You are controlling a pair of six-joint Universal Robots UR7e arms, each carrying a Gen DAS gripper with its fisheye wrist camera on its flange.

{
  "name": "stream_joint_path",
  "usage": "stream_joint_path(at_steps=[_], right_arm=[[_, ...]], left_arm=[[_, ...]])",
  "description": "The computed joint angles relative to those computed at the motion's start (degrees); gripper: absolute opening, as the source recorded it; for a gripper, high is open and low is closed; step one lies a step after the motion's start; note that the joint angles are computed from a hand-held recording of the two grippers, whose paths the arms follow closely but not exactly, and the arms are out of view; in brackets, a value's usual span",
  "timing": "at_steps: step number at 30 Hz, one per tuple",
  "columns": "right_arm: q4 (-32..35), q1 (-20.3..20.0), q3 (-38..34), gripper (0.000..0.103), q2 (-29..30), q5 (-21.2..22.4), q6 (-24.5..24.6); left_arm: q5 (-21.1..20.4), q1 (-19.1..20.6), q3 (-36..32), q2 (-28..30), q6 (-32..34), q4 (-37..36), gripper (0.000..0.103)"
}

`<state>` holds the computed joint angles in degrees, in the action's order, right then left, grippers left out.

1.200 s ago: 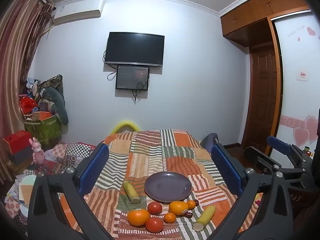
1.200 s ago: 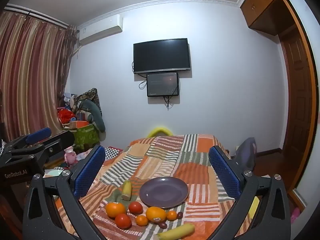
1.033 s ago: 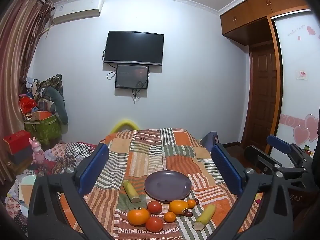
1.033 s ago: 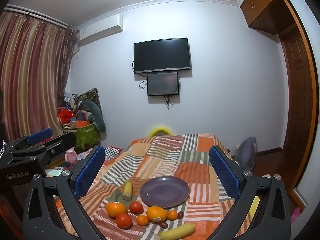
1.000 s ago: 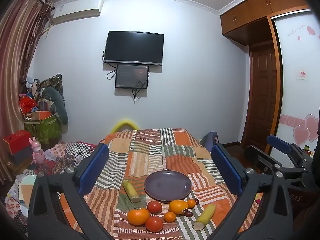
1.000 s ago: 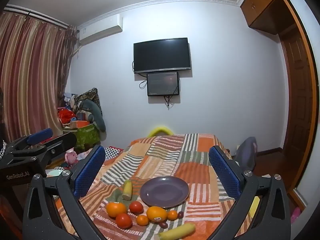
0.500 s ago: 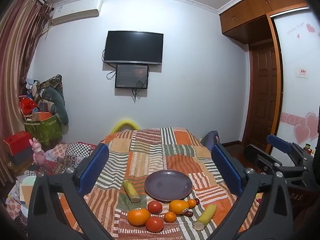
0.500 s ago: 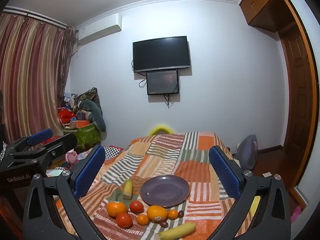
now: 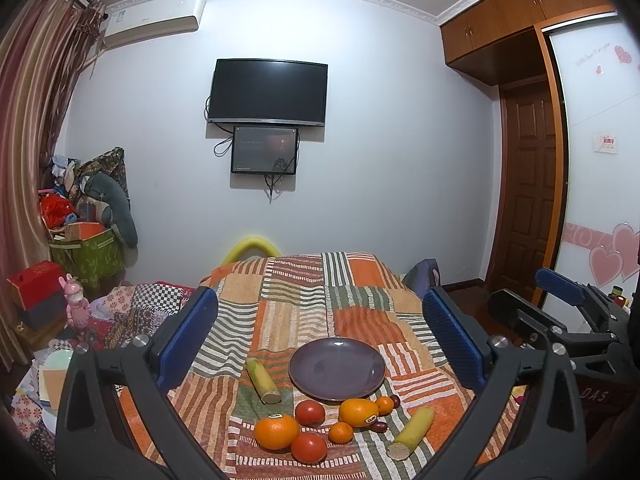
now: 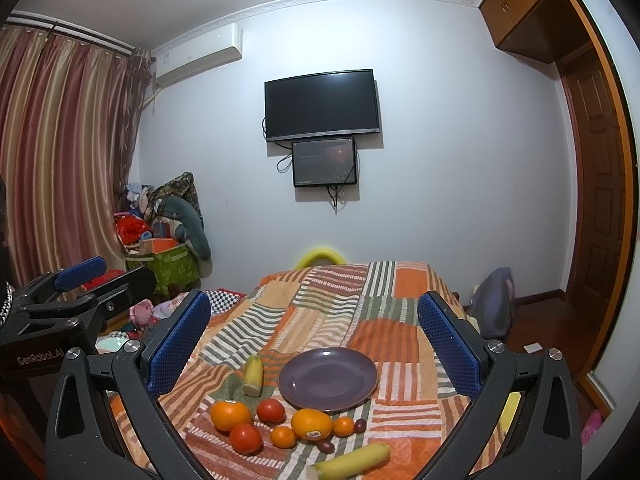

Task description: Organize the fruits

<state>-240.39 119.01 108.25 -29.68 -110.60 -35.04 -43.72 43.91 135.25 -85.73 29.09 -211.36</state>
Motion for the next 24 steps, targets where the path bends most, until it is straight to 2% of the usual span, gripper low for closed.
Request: stream_joint_path(at_steps=[24], right_arm=[[0.63,-0.82,0.32,0.103,-0.57,0.28,0.39]], left_arm=[[0.17,0.69,0.35,0.35,0.48,-1.24,0.103]])
